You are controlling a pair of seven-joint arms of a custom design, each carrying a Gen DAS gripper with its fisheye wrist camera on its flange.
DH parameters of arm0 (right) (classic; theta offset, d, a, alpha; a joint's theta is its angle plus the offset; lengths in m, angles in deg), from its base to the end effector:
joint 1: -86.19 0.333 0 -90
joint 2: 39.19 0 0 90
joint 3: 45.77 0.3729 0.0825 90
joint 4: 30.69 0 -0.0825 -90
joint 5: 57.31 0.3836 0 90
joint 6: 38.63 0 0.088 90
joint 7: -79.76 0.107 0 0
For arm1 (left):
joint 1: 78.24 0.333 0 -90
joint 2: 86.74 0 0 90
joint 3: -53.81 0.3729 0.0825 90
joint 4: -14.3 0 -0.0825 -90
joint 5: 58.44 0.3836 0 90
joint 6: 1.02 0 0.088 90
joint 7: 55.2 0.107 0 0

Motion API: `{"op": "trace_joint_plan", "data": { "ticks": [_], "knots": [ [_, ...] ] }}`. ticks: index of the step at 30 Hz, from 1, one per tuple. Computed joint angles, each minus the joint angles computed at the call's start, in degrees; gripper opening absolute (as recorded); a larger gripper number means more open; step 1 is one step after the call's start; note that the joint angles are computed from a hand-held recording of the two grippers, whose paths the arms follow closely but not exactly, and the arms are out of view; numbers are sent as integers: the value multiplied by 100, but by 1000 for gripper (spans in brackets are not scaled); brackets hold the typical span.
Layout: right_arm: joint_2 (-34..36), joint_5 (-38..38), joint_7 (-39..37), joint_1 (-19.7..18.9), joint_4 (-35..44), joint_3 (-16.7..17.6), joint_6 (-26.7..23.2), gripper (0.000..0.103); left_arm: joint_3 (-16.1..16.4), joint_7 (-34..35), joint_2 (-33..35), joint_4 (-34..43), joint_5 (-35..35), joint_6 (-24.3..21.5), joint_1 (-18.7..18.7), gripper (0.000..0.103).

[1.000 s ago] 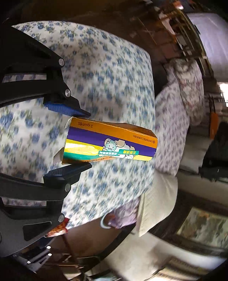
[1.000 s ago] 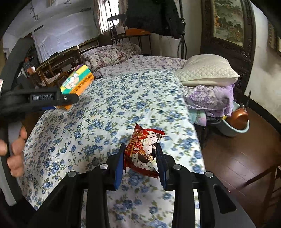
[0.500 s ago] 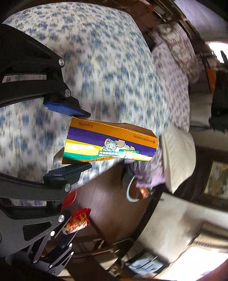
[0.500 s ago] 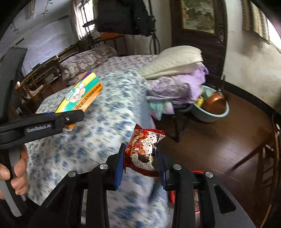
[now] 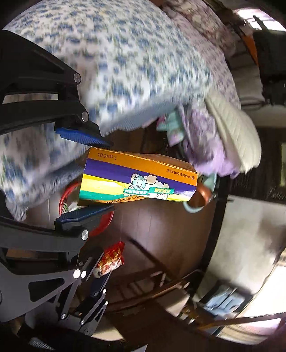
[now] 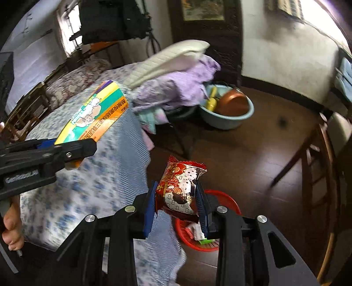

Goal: Collect trash
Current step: 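Carry the orange box and red packet over the red wastebasket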

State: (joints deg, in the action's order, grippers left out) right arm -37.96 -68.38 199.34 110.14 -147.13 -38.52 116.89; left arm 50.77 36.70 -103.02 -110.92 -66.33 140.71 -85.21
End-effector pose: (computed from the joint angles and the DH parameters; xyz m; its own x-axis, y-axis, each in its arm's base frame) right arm 0.5128 0.3178 0.5680 0.2228 -0.9632 -0.1502 -0.7922 -0.0891 -0.6037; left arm 0.4882 -0.0891 0.6251 -0.1544 -0.9832 0.0973 -0.8385 0.0783 -0.5393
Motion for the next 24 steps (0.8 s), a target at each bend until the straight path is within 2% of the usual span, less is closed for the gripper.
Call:
{"op": "trace_joint_plan", "data": {
  "ticks": [6, 15, 24],
  "knots": [
    [15, 410, -242, -166, -341, -107, 11, 33, -178, 254, 395, 172, -255, -282, -262, 51],
    [207, 936, -514, -314, -692, -204, -9, 33, -512, 121, 963, 371, -89, -580, -300, 51],
    [569, 1708, -994, -340, -838, -214, 290, 33, -640, -139, 1517, 595, -183, -980, -225, 51]
  ]
}}
